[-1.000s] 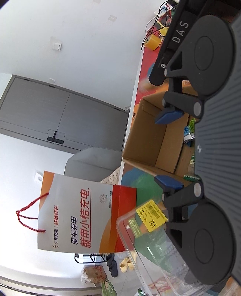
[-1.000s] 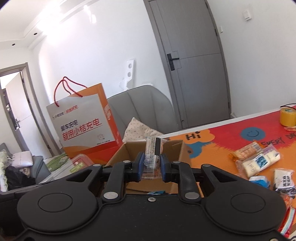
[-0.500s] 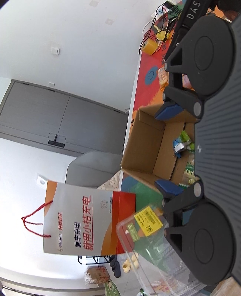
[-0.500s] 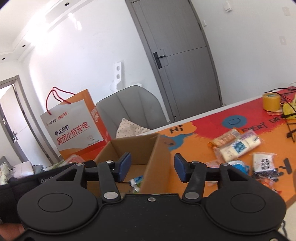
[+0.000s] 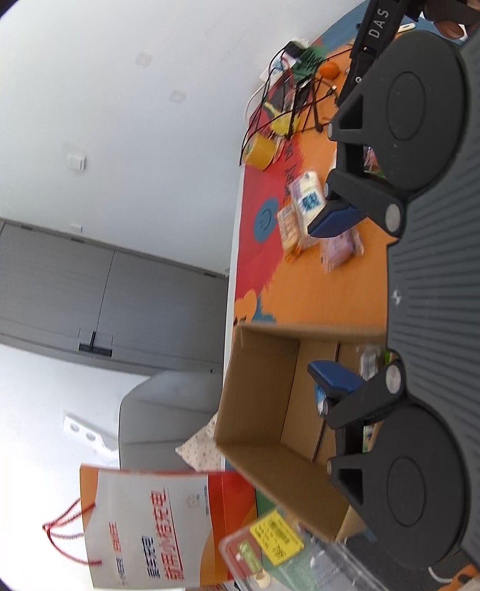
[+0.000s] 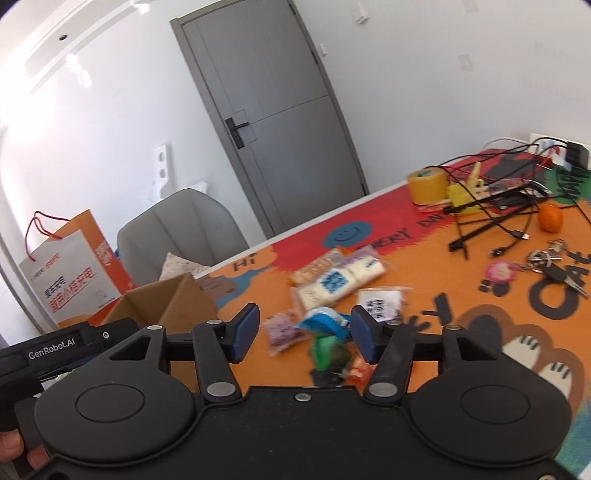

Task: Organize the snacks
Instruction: 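Move left tool to green snack pack while right tool approaches red-white wrapped bar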

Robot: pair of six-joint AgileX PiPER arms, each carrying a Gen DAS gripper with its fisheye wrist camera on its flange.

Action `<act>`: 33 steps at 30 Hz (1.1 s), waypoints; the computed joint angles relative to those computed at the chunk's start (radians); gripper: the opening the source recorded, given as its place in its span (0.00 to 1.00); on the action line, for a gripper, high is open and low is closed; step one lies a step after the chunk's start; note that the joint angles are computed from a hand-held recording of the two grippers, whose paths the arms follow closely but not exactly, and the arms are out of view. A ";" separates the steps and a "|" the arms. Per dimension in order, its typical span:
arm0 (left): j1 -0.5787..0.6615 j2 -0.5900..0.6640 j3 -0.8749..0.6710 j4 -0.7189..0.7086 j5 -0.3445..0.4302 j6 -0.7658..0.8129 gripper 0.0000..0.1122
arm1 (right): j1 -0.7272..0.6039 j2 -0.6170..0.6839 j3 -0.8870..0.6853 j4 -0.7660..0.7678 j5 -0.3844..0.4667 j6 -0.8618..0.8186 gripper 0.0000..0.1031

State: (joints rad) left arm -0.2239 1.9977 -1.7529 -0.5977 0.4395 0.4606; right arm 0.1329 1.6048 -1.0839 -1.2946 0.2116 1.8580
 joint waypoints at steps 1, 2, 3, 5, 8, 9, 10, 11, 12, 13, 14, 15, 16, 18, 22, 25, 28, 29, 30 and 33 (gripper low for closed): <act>-0.012 0.004 -0.003 0.010 0.002 -0.007 0.64 | -0.008 -0.004 0.012 -0.014 -0.003 0.015 0.54; -0.023 0.008 -0.008 0.017 0.004 -0.013 0.64 | -0.016 -0.006 0.020 -0.021 -0.006 0.023 0.54; -0.033 0.012 -0.010 0.015 0.005 -0.010 0.64 | -0.024 -0.008 0.029 -0.027 -0.011 0.029 0.54; -0.053 0.023 -0.018 0.014 0.005 -0.006 0.64 | -0.042 -0.012 0.048 -0.030 -0.018 0.034 0.54; -0.077 0.051 -0.049 0.021 0.023 -0.013 0.64 | -0.068 -0.008 0.065 0.013 -0.031 0.005 0.53; -0.084 0.062 -0.062 0.024 0.032 -0.022 0.64 | -0.074 -0.004 0.071 0.016 -0.038 0.005 0.53; -0.091 0.074 -0.076 0.034 0.041 -0.037 0.64 | -0.078 0.002 0.073 0.034 -0.041 -0.012 0.53; -0.098 0.087 -0.090 0.048 0.049 -0.056 0.64 | -0.081 0.008 0.074 0.066 -0.044 -0.042 0.53; -0.104 0.098 -0.102 0.053 0.056 -0.064 0.64 | -0.081 0.016 0.074 0.088 -0.045 -0.062 0.52; -0.110 0.107 -0.109 0.051 0.060 -0.064 0.64 | -0.082 0.026 0.074 0.095 -0.046 -0.070 0.51; -0.118 0.117 -0.117 0.053 0.063 -0.067 0.64 | -0.082 0.037 0.073 0.113 -0.047 -0.087 0.48; -0.125 0.128 -0.129 0.061 0.069 -0.077 0.64 | -0.082 0.047 0.070 0.143 -0.046 -0.115 0.44; -0.131 0.139 -0.140 0.068 0.074 -0.086 0.64 | -0.085 0.058 0.066 0.186 -0.048 -0.153 0.42; -0.140 0.158 -0.158 0.063 0.083 -0.087 0.64 | -0.094 0.078 0.060 0.257 -0.057 -0.215 0.36; -0.155 0.197 -0.198 0.063 0.101 -0.099 0.64 | -0.105 0.109 0.049 0.323 -0.072 -0.272 0.34; -0.164 0.235 -0.244 0.076 0.125 -0.123 0.63 | -0.108 0.130 0.033 0.391 -0.076 -0.345 0.33; -0.169 0.269 -0.282 0.091 0.139 -0.154 0.62 | -0.111 0.145 0.025 0.428 -0.078 -0.382 0.31; -0.173 0.281 -0.294 0.096 0.144 -0.164 0.61 | -0.112 0.148 0.026 0.425 -0.083 -0.380 0.30; -0.175 0.289 -0.304 0.103 0.148 -0.172 0.61 | -0.114 0.151 0.026 0.418 -0.086 -0.374 0.30; -0.181 0.312 -0.326 0.100 0.151 -0.172 0.60 | -0.116 0.151 0.037 0.300 -0.094 -0.260 0.27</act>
